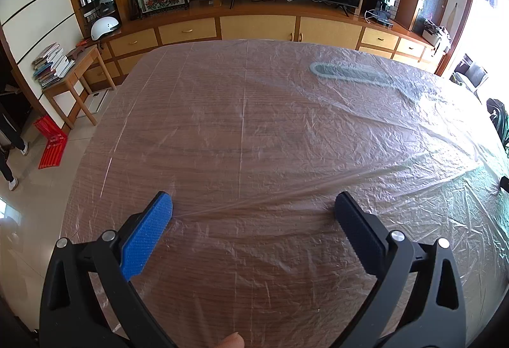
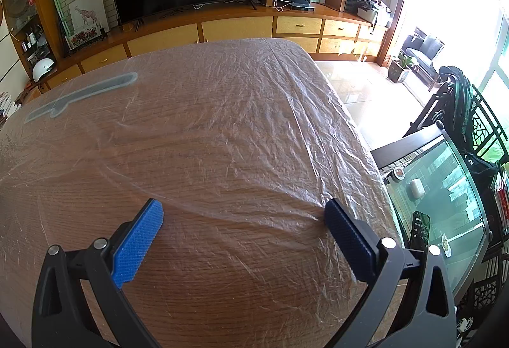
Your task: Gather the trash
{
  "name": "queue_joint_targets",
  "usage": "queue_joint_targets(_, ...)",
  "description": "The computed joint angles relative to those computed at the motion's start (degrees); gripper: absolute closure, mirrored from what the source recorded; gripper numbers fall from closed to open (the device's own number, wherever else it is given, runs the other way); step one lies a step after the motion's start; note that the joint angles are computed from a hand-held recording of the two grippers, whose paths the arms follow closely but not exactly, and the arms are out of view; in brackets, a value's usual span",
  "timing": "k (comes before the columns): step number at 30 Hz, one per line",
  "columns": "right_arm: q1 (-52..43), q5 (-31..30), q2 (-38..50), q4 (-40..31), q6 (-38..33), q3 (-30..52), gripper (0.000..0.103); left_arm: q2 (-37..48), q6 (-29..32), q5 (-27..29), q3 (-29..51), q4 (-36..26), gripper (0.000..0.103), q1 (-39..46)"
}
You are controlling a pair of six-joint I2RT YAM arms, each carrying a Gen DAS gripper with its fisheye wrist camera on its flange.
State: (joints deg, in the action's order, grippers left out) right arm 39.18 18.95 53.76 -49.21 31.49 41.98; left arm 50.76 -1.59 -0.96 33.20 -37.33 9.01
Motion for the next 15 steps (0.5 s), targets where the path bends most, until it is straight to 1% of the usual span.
queue_joint_targets(15, 0.0, 0.0, 0.0, 0.0, 0.0, 0.0, 0.004, 0.1, -0.2, -0.2, 0.0, 0.1, 0.001, -0.2)
